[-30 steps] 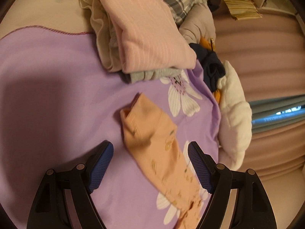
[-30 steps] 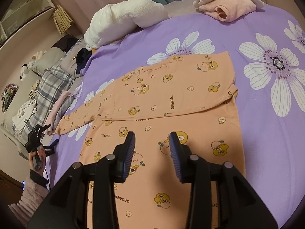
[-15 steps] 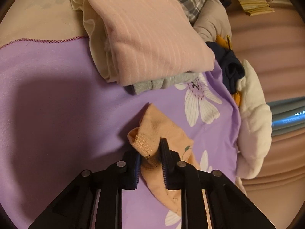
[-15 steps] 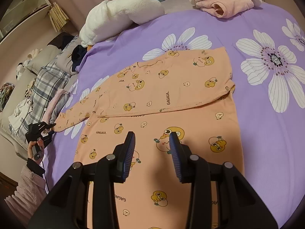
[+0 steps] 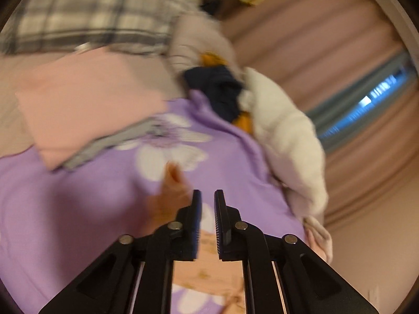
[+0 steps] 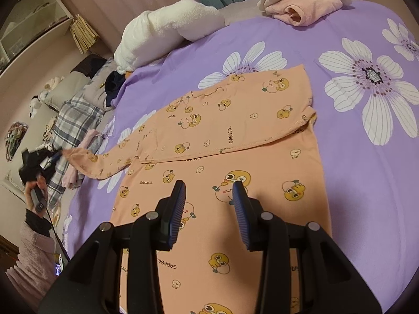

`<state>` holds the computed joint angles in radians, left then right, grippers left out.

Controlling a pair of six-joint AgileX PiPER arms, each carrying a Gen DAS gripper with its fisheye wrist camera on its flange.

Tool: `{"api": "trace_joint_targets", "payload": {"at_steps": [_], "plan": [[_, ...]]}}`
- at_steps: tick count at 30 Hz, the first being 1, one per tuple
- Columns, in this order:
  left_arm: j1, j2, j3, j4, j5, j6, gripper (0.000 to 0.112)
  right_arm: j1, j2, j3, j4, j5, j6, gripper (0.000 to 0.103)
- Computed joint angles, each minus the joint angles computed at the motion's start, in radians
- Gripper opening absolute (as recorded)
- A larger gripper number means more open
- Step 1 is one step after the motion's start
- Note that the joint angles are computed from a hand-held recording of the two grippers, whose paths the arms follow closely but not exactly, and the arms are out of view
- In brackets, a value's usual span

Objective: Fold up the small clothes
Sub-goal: 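Fold the other sleeve and side across the shirt with the left tool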

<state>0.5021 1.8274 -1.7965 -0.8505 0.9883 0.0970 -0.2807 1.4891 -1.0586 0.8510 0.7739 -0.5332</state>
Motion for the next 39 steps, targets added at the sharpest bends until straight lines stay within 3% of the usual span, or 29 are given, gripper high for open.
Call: {"api": "trace_joint_targets", "payload": {"at_steps": [6,12,14,15,16,20,23,28,39], "plan": [[-0.152,0.019,-0.137,0.093,0.046,-0.102,0.004,-0.072,-0.022,0.047,0.089,0.028,-0.086,0.038],[-0.146,0.016,-0.096,0.14,0.071,-0.07,0.006,-0.114,-0.032,0.072,0.122,0.067,-0.14,0.046],[-0.143,0.039,-0.104,0.183,0.114,-0.071,0.019,-0.115,-0.024,0.078,0.129,0.067,-0.147,0.046],[-0.139,0.043,-0.091,0.189,0.126,-0.075,0.037,-0.115,-0.016,0.081,0.137,0.068,-0.148,0.046],[-0.119,0.035,-0.043,0.154,0.127,-0.051,0.049,-0.114,-0.009,0.081,0.14,0.068,-0.146,0.046],[-0.024,0.018,0.183,-0.058,0.103,0.063,0.05,-0.07,0.018,0.084,0.125,0.051,-0.12,0.046],[0.002,0.057,0.267,-0.162,0.111,0.1,0.05,-0.035,0.029,0.07,0.088,0.045,-0.09,0.046],[-0.013,0.101,0.301,-0.236,0.081,0.112,0.05,0.002,0.036,0.052,0.041,0.033,-0.059,0.047],[-0.014,0.118,0.388,-0.371,-0.081,0.125,0.049,0.013,0.069,0.034,-0.019,0.024,-0.013,0.048]]}}
